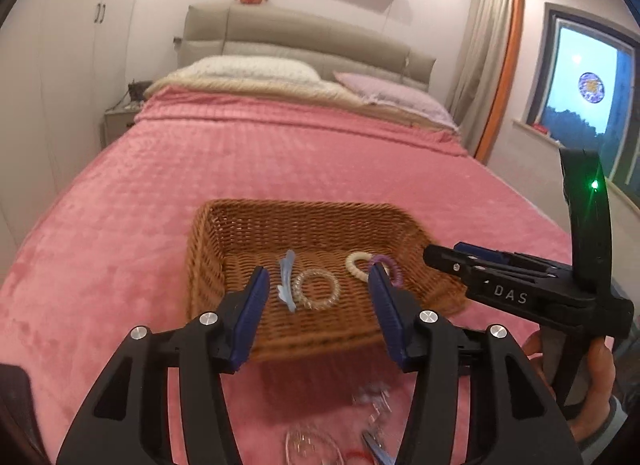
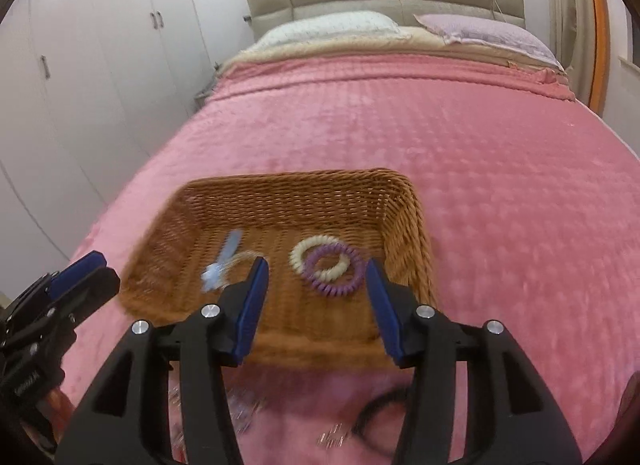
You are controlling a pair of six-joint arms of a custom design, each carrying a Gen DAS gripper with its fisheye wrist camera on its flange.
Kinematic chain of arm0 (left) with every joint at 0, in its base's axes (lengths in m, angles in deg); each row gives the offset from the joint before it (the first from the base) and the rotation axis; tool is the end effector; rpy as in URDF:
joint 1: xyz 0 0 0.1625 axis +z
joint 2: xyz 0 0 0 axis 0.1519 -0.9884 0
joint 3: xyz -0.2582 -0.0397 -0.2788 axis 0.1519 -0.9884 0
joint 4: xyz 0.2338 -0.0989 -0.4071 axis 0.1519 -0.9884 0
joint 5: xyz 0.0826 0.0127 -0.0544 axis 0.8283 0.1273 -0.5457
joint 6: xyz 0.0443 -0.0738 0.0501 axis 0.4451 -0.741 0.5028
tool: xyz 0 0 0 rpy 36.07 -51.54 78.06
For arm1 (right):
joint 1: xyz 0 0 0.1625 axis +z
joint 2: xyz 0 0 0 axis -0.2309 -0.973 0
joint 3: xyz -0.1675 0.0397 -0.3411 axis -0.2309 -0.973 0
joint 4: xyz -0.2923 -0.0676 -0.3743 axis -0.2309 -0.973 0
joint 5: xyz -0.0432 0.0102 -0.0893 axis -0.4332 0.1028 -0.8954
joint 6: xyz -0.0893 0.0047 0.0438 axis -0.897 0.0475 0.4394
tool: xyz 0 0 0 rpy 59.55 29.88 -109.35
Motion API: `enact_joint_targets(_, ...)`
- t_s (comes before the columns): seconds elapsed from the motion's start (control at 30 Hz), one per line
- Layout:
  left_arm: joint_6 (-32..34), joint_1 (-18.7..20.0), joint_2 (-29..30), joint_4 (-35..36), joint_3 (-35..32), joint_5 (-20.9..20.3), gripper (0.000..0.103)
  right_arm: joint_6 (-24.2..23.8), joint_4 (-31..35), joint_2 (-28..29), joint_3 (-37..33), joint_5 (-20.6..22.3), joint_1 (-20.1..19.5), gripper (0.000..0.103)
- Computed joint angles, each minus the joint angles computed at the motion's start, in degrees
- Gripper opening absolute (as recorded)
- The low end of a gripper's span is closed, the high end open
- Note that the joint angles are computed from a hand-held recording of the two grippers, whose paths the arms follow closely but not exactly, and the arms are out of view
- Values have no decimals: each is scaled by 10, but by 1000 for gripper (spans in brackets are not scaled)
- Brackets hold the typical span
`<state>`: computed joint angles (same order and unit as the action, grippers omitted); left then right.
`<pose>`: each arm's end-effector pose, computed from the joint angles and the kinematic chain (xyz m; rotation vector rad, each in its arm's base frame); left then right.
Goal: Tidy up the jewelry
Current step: 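Carry both items into the wicker basket and open both tools, then grasp the clear beaded strand with the left tool while the right tool grasps the black watch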
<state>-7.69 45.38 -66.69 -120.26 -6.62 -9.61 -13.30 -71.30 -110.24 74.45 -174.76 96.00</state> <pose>-0.3102 -0.7732 -0.0089 0.4680 2.3272 -1.2130 0.0181 -0.8474 0.2922 0.7526 -2.5045 0.9085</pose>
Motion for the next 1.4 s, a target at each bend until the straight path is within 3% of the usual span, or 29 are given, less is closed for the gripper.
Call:
enact_joint_targets(0.27, -10, -32, -61, -82, 140, 21, 53, -50, -107, -122, 177, 66, -30, 48)
enact_joint_targets(0.5, -58, -23, -77, -52, 179, 11, 53, -80, -151, -152, 223, 76, -56, 48)
enact_joint_targets(0.7, -105, -4, -82, 17, 194, 13, 51, -80, -186, -131, 201, 49, -70, 48)
enact_joint_targets(0.83, -155, 19, -84, 71, 187, -24, 51, -58, -157, -98, 155, 26, -77, 48)
enact_joint_targets(0.93, -173, 27, -77, 104, 175, -32, 39, -62, -142, -79, 134, 4, -77, 48)
enact_joint_targets(1.07, -161, 25, -71, 103, 174, -25, 39, -57, -101, -48, 92, -31, -74, 48)
enact_joint_targets(1.23, -139, 10, -50, 118, 157, 32, 38, -24, -24, -27, 48, -46, -75, 46)
enact_joint_targets(1.4, -134, 4, -41, 135, 146, 60, 25, -7, 32, -4, 13, -87, -62, 38)
